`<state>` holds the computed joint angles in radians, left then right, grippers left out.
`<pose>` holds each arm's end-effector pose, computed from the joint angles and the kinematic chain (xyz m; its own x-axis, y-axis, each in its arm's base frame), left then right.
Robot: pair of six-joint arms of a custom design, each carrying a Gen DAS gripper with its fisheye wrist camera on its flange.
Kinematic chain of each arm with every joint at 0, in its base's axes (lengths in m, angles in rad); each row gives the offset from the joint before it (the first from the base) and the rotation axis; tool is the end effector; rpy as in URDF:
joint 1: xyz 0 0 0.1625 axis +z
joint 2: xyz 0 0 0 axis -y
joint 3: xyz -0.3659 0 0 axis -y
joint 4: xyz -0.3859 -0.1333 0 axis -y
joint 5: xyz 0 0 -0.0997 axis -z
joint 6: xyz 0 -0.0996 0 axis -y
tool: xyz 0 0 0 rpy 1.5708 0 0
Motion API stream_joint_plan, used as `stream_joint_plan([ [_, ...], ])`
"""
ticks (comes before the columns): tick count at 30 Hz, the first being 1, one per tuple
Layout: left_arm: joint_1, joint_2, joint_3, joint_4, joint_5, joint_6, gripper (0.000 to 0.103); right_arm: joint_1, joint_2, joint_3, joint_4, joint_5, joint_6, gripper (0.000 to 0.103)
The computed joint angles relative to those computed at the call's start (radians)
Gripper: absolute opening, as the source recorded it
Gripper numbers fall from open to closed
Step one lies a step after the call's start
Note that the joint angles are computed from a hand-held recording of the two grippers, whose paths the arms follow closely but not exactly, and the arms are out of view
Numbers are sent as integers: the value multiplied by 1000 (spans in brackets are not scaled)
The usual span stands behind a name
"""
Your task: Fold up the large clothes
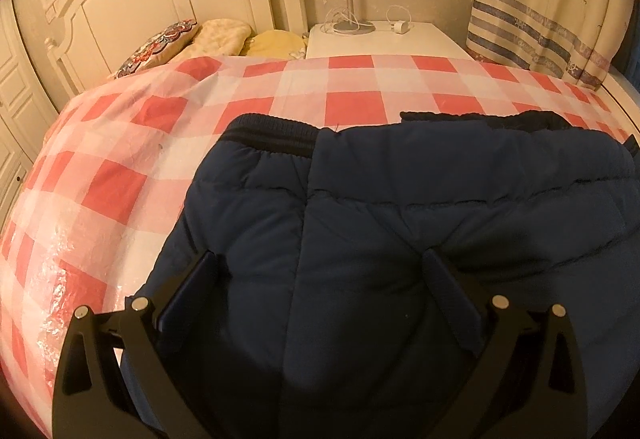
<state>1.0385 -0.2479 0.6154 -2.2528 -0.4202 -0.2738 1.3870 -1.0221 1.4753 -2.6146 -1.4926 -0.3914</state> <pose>-0.2241 -0.8223 0.1058 -0.6069 -0.2565 -0.7522 0.3308 0.7790 -0.5326 0.0152 -0.6903 0.2788 -0.9713 -0.1826 0.1525 -0.2366 0.8080 -0.5395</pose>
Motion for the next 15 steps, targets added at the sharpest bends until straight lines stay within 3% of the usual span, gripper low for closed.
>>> stream_joint_plan([
  [3, 0, 2, -3, -1, 4, 4, 101, 23, 87, -85, -76, -28, 122, 98],
  [5, 1, 10, -12, -3, 12, 12, 101, 42, 154, -121, -208, -57, 233, 99],
  [7, 2, 16, -22, 6, 23, 4, 101, 60, 199, -154, -253, -87, 254, 99],
  [12, 5, 15, -27, 27, 18, -30, 101, 19, 198, -183, -195, 84, 264, 84],
  [14, 5, 15, -27, 24, 20, -28, 101, -4, 191, -173, -195, 158, 273, 73],
  [15, 5, 15, -27, 24, 20, -28, 101, -9, 192, -173, -198, 175, 284, 61],
])
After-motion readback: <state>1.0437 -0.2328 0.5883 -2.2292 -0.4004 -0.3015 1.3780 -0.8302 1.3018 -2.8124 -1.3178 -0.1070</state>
